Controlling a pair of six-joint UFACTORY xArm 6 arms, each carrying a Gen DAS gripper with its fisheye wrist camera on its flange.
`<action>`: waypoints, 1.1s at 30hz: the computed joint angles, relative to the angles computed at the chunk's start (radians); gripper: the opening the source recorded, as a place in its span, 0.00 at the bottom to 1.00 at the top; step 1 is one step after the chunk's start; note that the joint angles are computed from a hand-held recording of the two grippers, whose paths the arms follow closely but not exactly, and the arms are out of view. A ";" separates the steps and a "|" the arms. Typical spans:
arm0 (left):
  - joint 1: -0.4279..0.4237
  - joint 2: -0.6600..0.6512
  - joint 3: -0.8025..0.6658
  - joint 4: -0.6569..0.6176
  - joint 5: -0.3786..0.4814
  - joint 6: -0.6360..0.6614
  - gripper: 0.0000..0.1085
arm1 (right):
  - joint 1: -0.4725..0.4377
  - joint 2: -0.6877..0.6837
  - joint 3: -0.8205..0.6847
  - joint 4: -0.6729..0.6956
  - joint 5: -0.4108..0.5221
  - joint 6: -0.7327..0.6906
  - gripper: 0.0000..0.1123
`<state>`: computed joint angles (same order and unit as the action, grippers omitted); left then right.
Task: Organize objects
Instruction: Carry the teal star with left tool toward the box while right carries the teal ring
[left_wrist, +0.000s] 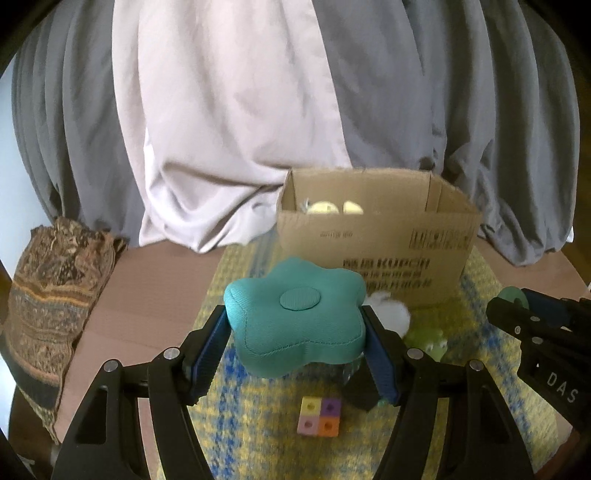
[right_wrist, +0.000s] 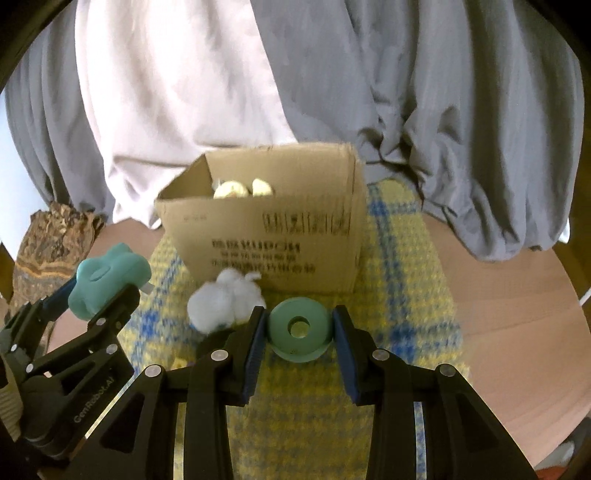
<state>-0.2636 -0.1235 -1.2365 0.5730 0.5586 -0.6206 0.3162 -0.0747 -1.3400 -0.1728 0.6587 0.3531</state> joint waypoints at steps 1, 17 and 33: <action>0.001 0.008 -0.013 -0.002 -0.001 0.005 0.63 | -0.002 0.008 -0.016 0.000 0.002 -0.003 0.32; 0.006 0.197 -0.324 -0.119 0.047 0.153 0.63 | -0.018 0.166 -0.309 -0.015 0.078 -0.034 0.32; 0.027 0.378 -0.600 -0.212 0.140 0.250 0.63 | -0.024 0.410 -0.704 -0.017 0.226 -0.087 0.32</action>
<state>-0.2361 0.2543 -1.8362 0.3606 0.6990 -0.3709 0.2922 0.3355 -2.0438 -0.1896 0.8848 0.2662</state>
